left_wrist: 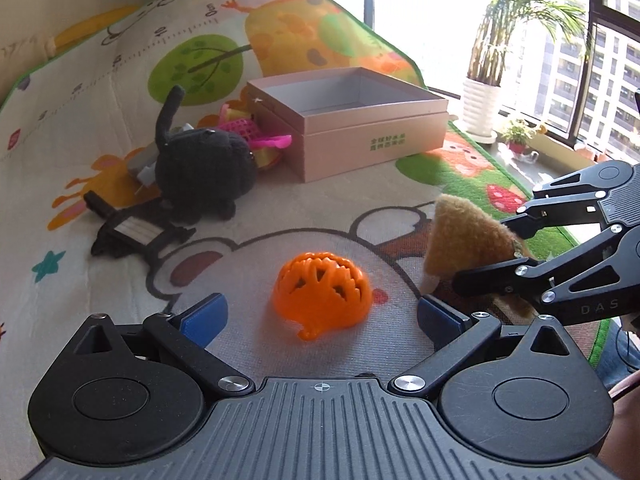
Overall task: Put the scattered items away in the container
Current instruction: 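Lift the beige plush with the right gripper while the left gripper grasps the orange pumpkin toy, then carry the pumpkin in the left gripper and plush in the right over the pink box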
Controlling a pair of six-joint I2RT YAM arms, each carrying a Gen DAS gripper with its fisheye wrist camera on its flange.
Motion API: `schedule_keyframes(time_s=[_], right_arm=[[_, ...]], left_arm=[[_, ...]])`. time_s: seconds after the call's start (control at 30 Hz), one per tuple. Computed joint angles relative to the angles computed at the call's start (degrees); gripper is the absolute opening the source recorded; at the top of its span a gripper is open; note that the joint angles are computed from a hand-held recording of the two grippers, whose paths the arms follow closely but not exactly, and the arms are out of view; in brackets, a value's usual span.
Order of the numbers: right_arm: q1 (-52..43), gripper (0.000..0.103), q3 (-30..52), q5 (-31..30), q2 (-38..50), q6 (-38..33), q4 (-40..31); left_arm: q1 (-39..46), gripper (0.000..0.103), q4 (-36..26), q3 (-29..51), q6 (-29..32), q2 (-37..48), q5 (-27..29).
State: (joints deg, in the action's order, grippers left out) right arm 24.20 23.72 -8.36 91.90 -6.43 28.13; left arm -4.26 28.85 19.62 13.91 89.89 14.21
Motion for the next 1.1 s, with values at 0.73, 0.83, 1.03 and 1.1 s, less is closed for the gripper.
schedule_keyframes(time_s=[0.73, 0.83, 1.03, 1.1], right_arm=[[-3.48, 0.04, -3.14, 0.5, -3.84, 6.29, -0.63], [-3.66, 0.04, -3.91, 1.04, -5.48, 6.42, -0.74], [-3.35, 0.04, -5.03, 2.21, -7.26, 7.82, 0.2], [-3.24, 0.04, -5.01, 2.49, -7.19, 8.23, 0.21]], left_arm=[[-5.81, 0.066, 2.76, -1.1, -0.48, -0.18, -5.46], [-7.21, 0.066, 2.36, -1.69, -0.12, -1.97, -5.86], [-8.6, 0.066, 1.72, -1.93, -1.04, -4.39, -5.34], [-8.66, 0.066, 1.37, -1.51, -1.51, -4.38, -4.88]])
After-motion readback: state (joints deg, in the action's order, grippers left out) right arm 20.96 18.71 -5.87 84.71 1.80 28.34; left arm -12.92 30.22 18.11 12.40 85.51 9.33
